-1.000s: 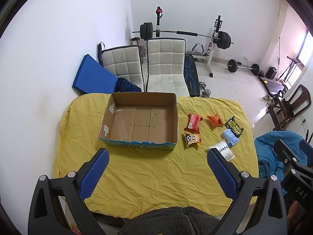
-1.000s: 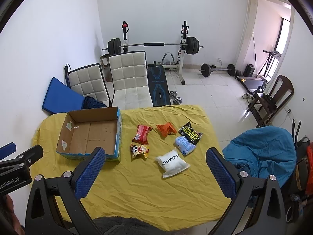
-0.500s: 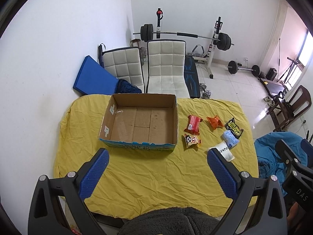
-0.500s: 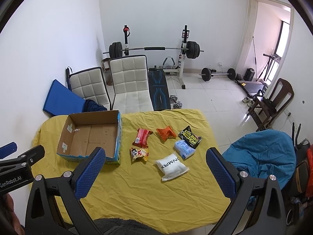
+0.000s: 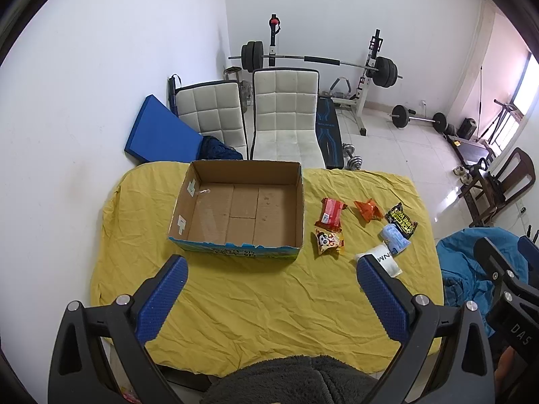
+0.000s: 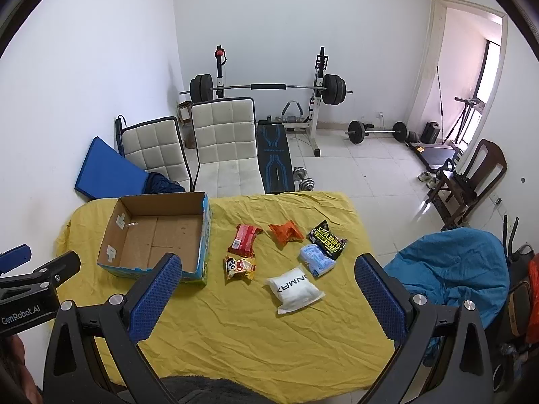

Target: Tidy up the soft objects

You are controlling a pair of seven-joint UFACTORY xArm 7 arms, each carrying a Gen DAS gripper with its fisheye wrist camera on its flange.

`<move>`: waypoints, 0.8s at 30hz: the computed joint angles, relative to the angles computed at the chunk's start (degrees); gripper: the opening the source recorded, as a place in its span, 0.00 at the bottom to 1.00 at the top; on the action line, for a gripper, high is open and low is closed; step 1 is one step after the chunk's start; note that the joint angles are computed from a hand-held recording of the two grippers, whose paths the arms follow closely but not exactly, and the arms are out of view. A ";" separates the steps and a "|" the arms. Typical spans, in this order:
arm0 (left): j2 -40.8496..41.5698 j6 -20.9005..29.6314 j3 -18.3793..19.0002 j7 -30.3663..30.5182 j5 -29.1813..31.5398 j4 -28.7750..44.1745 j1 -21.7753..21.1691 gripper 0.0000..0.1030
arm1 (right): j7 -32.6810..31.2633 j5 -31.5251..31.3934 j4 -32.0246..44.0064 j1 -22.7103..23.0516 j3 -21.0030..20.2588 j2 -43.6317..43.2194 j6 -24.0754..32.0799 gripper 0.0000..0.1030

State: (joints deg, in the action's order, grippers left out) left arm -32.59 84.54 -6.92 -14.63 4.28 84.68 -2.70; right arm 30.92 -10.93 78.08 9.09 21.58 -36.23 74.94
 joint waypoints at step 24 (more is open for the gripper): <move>-0.22 -0.23 -0.09 -0.42 0.02 -0.44 -0.20 1.00 | 0.01 -0.42 2.21 -0.10 0.25 1.68 0.42 1.00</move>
State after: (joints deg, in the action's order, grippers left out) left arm -32.82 84.31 -7.02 -15.05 4.30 84.24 -2.90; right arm 30.93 -11.35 80.29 8.99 21.83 -34.55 75.36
